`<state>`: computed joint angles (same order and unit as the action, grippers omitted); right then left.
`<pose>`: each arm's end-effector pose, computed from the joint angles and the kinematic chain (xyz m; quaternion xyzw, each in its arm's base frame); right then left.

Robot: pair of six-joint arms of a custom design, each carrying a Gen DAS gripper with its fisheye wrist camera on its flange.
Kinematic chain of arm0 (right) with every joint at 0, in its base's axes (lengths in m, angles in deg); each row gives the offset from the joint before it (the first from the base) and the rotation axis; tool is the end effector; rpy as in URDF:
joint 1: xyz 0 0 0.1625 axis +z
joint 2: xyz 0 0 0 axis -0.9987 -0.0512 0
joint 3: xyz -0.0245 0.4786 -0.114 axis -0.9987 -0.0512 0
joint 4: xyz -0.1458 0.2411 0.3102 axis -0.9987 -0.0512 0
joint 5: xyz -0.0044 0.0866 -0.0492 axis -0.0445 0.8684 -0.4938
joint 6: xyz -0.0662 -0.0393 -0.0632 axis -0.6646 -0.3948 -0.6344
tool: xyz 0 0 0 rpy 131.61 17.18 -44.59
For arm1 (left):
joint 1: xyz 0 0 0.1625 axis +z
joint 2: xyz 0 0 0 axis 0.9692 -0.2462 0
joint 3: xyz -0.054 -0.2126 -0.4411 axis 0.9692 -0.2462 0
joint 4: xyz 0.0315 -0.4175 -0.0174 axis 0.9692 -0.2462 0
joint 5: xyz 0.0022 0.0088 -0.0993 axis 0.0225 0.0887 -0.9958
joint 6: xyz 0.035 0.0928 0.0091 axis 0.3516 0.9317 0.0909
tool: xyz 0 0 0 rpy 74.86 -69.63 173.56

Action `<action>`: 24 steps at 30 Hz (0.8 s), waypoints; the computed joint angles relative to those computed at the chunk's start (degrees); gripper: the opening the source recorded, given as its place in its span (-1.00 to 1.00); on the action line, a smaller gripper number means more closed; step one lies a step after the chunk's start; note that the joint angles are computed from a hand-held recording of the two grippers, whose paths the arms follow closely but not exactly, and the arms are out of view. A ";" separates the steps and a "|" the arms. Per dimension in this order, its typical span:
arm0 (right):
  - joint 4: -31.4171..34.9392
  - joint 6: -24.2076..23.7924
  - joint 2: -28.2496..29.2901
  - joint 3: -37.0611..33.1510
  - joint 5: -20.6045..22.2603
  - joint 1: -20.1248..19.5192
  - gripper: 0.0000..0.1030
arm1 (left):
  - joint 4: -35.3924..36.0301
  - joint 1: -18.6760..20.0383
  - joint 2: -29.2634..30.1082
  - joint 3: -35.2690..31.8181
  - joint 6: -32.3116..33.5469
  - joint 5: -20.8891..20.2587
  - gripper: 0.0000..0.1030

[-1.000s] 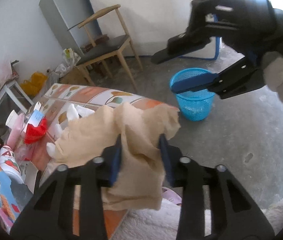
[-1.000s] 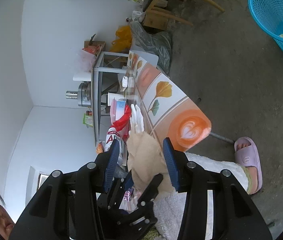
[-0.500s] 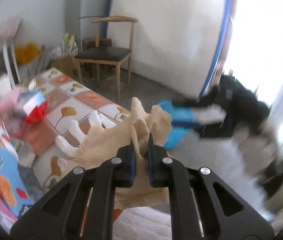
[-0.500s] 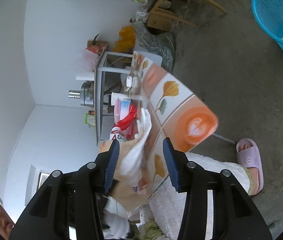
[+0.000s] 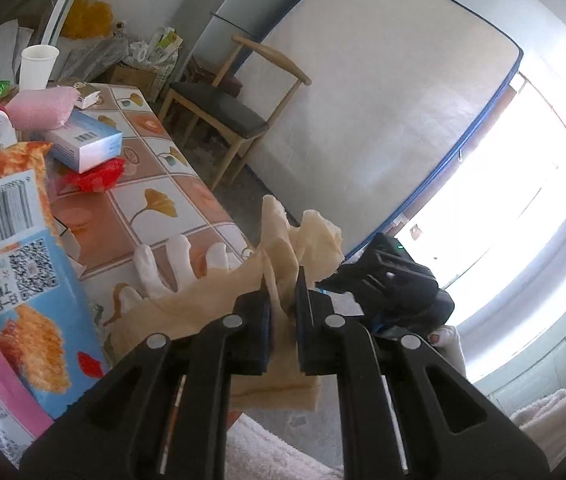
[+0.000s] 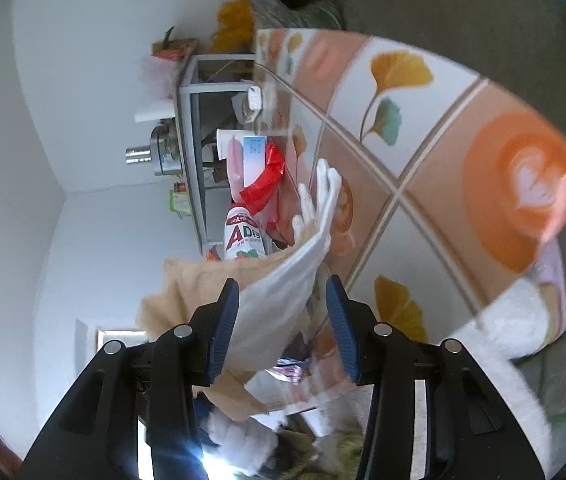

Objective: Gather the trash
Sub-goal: 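Pass the brown paper bag from the right gripper to the left gripper, then carry the paper bag to the wastebasket and open the left gripper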

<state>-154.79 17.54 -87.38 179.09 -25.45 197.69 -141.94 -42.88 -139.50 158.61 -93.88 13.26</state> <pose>0.3552 -0.4796 0.3545 0.1595 0.9337 -0.1585 0.2786 -0.4309 -0.4770 0.4570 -0.2324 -0.9292 0.2862 0.0273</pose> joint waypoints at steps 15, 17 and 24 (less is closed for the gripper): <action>4.42 -3.90 2.66 -5.49 -10.58 3.79 -0.92 | -2.19 -0.63 -0.46 0.18 2.22 0.07 -0.84; 4.54 -4.97 2.11 -5.81 -12.78 4.19 -0.93 | -2.21 -1.13 -0.63 0.14 2.88 1.80 -0.84; 4.81 -6.25 -0.22 -5.81 -18.38 4.39 -0.94 | -4.02 -1.52 -1.00 -0.22 3.27 3.85 -0.84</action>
